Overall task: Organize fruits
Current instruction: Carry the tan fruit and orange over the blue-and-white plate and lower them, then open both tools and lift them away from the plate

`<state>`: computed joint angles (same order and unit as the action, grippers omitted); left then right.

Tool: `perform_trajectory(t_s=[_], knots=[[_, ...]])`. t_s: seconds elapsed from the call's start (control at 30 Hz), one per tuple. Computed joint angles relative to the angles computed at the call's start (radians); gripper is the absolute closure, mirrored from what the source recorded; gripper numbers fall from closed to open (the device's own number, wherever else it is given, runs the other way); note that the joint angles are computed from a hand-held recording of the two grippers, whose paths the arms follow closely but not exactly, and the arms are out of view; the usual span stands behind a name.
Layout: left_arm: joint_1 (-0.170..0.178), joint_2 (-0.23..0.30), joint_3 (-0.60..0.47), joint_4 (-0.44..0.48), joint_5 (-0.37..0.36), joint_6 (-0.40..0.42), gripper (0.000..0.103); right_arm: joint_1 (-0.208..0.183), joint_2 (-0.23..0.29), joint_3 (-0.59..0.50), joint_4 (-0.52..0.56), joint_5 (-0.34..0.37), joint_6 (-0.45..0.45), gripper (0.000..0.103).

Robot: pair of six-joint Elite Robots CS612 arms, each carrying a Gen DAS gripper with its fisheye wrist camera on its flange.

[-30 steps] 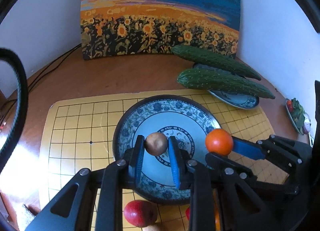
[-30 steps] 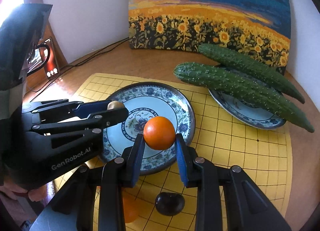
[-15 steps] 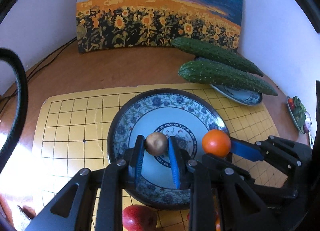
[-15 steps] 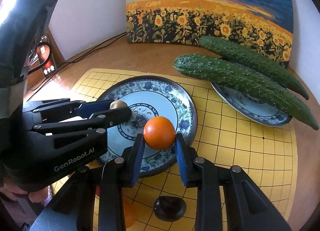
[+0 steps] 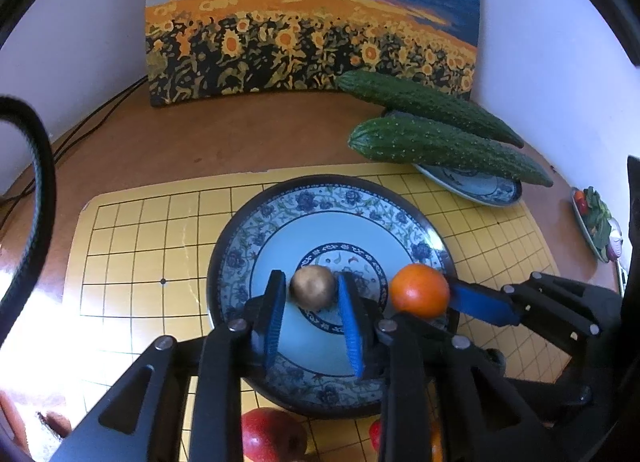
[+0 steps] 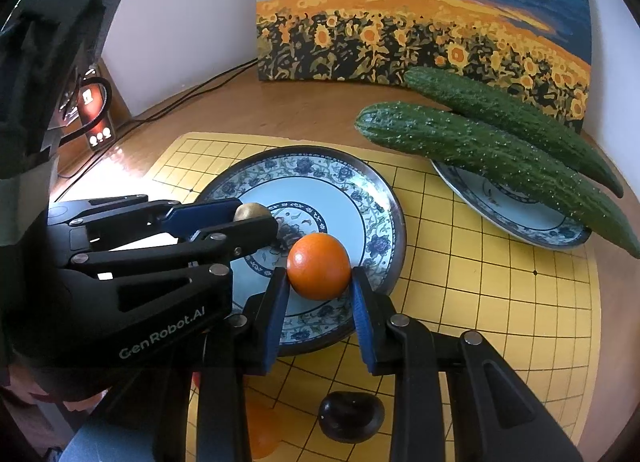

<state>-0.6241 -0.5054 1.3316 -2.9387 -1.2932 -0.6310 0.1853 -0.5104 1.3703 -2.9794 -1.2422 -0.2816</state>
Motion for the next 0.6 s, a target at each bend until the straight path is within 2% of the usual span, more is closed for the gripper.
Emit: perform_trajectory(t_s=[0.17,0.6], knots=[[-0.003,-0.016,0.026,-0.029,0.010,-0.010,0.066,-0.006,-0.012,0.023,-0.035,0.006,0.016,0.062],[-0.025,-0.074,0.114,-0.071,0.054,-0.035,0.065,-0.010,-0.059,0.108,-0.120,0.021,0.022,0.061]])
